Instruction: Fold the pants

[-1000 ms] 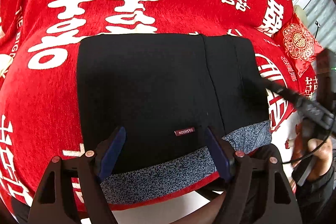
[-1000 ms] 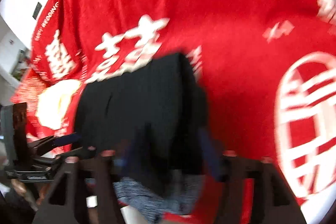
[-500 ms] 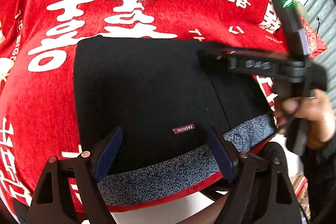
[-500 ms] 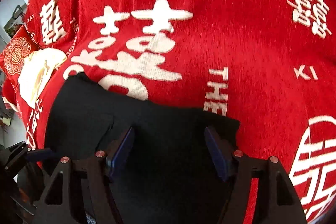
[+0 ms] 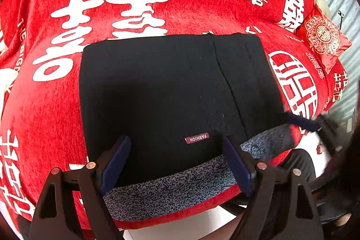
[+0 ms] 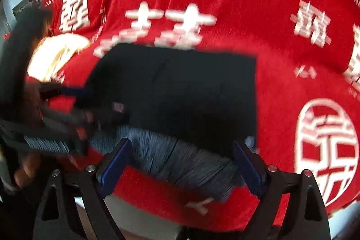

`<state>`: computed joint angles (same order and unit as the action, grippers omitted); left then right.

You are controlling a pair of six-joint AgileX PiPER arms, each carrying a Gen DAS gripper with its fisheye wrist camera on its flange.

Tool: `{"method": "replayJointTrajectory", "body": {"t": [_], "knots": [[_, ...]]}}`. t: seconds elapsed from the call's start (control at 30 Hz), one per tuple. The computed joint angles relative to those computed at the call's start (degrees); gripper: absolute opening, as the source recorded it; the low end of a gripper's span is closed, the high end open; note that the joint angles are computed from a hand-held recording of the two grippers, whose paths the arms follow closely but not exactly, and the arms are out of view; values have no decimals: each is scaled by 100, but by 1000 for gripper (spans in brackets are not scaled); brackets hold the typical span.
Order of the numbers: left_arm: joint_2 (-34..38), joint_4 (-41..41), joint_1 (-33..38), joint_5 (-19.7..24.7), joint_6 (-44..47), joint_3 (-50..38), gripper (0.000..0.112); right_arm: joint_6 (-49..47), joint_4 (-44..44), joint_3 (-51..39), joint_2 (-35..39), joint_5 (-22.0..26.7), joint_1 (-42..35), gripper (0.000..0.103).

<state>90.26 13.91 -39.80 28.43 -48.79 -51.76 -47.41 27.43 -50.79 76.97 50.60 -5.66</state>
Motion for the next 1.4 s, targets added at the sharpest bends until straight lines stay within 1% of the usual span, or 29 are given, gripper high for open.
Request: {"method": "replayJointTrajectory", "body": {"t": [0.03,0.07,0.1,0.13,0.17,0.2,0.23,0.33,0.37,0.43,0.5,0.53,0.57,0.6,0.63,0.7,0.8,0.83,0.87,0.93,1.03,1.1,1.17,1.2,1.27,1.3,1.33,1.37,1.4], "knots": [[-14,-13,4,-22,14,18,86,15,-132,222,-54,-302,124,91],[-26,-16,3,-30,19,29,86,13,-273,403,-120,-571,277,96],[-33,-10,7,-35,21,41,86,0,-338,486,-151,-694,387,103],[-45,-34,14,-43,52,52,86,169,-560,560,-185,-848,599,103],[-69,-63,21,-38,79,61,86,543,-1011,637,-235,-1060,882,103],[-109,-144,46,-40,140,79,86,780,-1347,685,-280,-1141,1063,103],[-171,-224,67,-38,183,109,86,794,-1454,683,-307,-1136,1120,103],[-447,-283,135,77,149,202,86,191,-772,492,-383,-620,654,103],[-573,-224,157,52,74,284,86,-163,-309,392,-439,-269,280,103],[-764,-107,276,-19,-113,485,86,-644,340,363,-517,84,-279,103],[-610,-266,459,-16,-65,536,86,-572,358,395,-428,68,-319,103],[-416,-410,547,71,85,492,86,-407,158,380,-271,35,-227,103],[-259,-638,638,38,354,517,86,-19,-242,330,-46,-27,2,103],[-312,-718,673,-98,394,626,87,201,-499,298,150,-41,129,103],[-432,-822,723,-169,426,737,88,231,-526,289,185,-61,152,103],[-669,-1285,876,-256,787,920,88,46,-213,116,104,156,-45,103],[-885,-1066,820,-296,494,1127,88,-132,251,-379,-40,514,-306,103],[-869,-1171,797,-356,541,1203,88,-111,321,-580,1,561,-282,103],[-816,-1369,802,-393,727,1243,88,-35,366,-840,111,600,-187,103],[-673,-1495,706,-592,713,1396,88,261,295,-1315,451,621,161,103],[-580,-2087,697,-790,1098,1545,88,692,96,-1989,1120,492,886,103],[-503,-1977,622,-768,966,1513,88,1167,-80,-2751,1889,693,1382,103],[-462,-1817,562,-737,804,1469,88,1404,-217,-3366,2547,882,1852,103],[-440,-1882,573,-727,863,1451,88,1549,-431,-3559,2761,878,2064,103],[-393,-2319,691,-781,1284,1476,88,2098,-1393,-3955,3232,737,2583,103],[-367,-2517,743,-787,1478,1493,88,2248,-1682,-4082,3388,648,2718,103],[-374,-2779,815,-777,1764,1530,88,2316,-1741,-4230,3536,623,2764,103],[-492,-2868,862,-763,1873,1617,88,2417,-1705,-4515,3744,721,2739,103],[-690,-2741,885,-750,1753,1703,88,2707,-1805,-4866,3942,881,2717,103]]}}
